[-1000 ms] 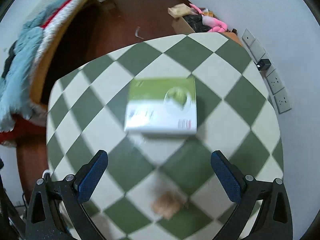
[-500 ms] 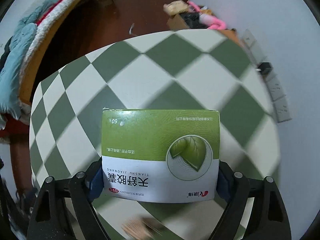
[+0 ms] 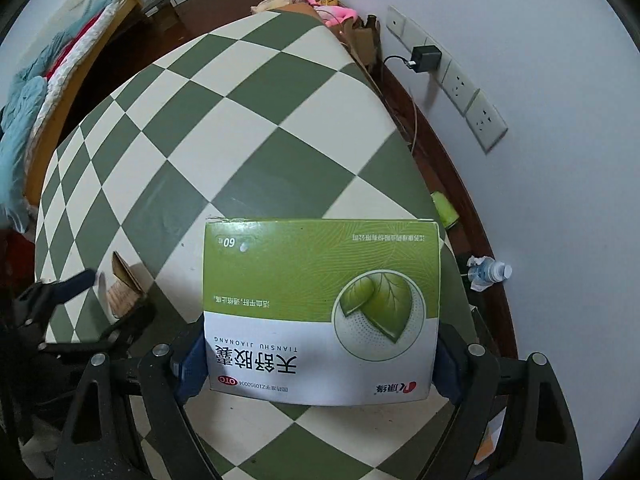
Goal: Collect trash
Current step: 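Grasp the green medicine box with the right tool, then pinch the brown paper scrap with the left tool while the right tool holds the green box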
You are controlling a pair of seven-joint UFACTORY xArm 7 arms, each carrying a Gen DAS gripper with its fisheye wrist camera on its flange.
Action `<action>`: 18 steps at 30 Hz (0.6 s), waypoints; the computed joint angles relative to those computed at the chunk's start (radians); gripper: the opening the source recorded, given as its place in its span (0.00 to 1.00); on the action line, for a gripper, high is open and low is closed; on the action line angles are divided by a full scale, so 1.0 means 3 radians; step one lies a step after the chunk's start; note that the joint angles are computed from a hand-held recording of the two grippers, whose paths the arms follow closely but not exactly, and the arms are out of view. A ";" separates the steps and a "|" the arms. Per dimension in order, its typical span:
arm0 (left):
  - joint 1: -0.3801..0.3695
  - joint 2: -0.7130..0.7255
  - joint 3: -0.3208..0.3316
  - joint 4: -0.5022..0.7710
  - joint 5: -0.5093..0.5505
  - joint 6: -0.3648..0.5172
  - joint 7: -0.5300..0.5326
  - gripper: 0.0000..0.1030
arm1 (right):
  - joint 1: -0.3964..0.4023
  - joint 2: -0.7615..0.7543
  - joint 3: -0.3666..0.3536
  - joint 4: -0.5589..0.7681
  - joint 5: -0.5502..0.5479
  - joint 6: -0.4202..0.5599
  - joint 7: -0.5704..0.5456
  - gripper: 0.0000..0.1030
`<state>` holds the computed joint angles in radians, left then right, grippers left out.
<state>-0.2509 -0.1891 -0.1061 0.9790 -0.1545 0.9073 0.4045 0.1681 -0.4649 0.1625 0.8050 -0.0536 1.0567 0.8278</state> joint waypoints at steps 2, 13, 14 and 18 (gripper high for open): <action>-0.0006 -0.0034 -0.0009 -0.0016 -0.0008 -0.0039 -0.0041 0.41 | 0.0004 -0.0004 -0.0007 -0.0039 0.0005 -0.0044 -0.0011 0.87; -0.0083 -0.0277 -0.0076 -0.0051 0.0099 -0.0088 -0.0352 0.10 | 0.0058 0.0104 0.0056 0.0080 -0.0038 -0.0084 0.0042 0.86; -0.0072 -0.0342 -0.0029 -0.0073 0.0073 -0.0061 -0.0313 0.09 | 0.0066 0.0101 0.0067 0.0103 -0.0049 -0.0085 0.0051 0.86; -0.0022 -0.0518 0.0107 -0.0043 -0.0050 -0.0007 -0.0282 0.01 | 0.0102 0.0094 0.0131 0.0265 -0.0117 -0.0043 0.0091 0.86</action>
<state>-0.2574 -0.3444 -0.0739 0.9662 -0.1694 0.9053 0.3200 0.1987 -0.4367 0.2019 0.8844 -0.0885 1.0439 0.8551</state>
